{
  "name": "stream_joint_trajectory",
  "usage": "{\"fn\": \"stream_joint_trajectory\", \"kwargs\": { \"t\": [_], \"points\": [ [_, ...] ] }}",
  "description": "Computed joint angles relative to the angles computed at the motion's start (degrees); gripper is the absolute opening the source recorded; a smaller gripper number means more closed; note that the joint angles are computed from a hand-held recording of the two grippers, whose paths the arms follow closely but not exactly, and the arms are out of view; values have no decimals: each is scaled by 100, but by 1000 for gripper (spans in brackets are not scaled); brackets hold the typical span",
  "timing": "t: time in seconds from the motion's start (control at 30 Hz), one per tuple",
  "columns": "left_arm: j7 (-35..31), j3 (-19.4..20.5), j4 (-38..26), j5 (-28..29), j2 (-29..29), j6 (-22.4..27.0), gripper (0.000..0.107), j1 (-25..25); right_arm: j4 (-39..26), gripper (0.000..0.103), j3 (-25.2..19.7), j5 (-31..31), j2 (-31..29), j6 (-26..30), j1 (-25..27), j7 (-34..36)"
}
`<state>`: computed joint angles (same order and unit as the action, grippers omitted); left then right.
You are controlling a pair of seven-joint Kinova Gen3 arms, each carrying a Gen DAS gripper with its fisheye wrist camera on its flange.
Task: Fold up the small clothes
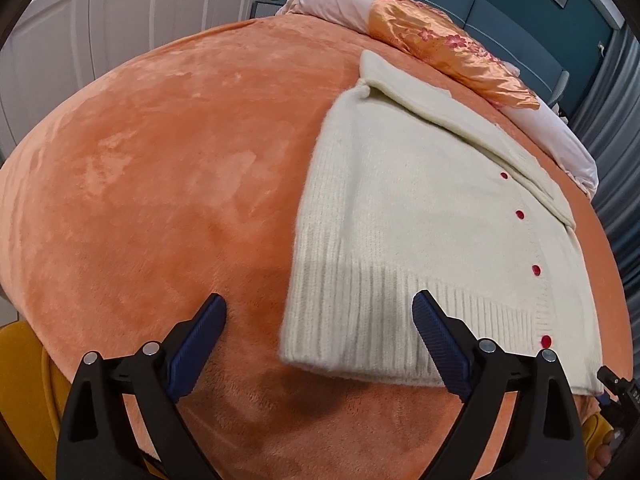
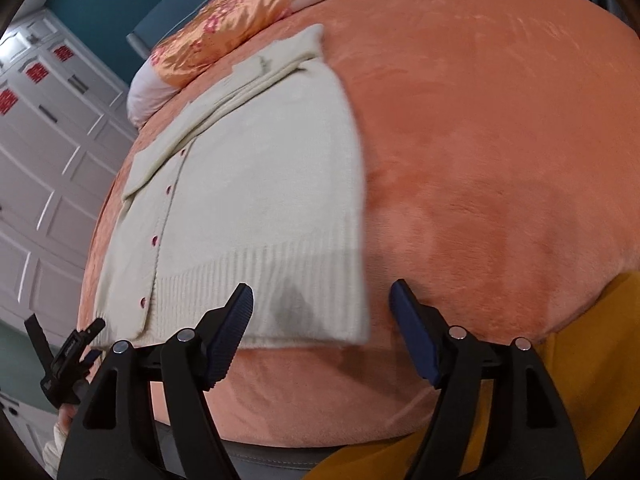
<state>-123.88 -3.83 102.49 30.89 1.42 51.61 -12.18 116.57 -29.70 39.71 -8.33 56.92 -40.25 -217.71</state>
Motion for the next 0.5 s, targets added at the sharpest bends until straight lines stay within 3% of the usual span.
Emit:
{"fn": "stream_joint_trajectory", "kwargs": {
  "t": [0.2, 0.4, 0.47, 0.5],
  "points": [
    [-155, 27, 68, 12, -57, -110, 80, 54, -430, 70, 182, 141, 518, 383, -297, 476],
    [-258, 1, 46, 54, -40, -41, 80, 67, -433, 70, 417, 207, 578, 438, -575, 422],
    [-326, -19, 19, 132, -15, 28, 79, 33, -401, 65, 427, 224, 567, 446, -609, 358],
    [-380, -26, 7, 197, -4, 82, 74, 12, -374, 62, 429, 235, 548, 436, -620, 306]
  ]
}}
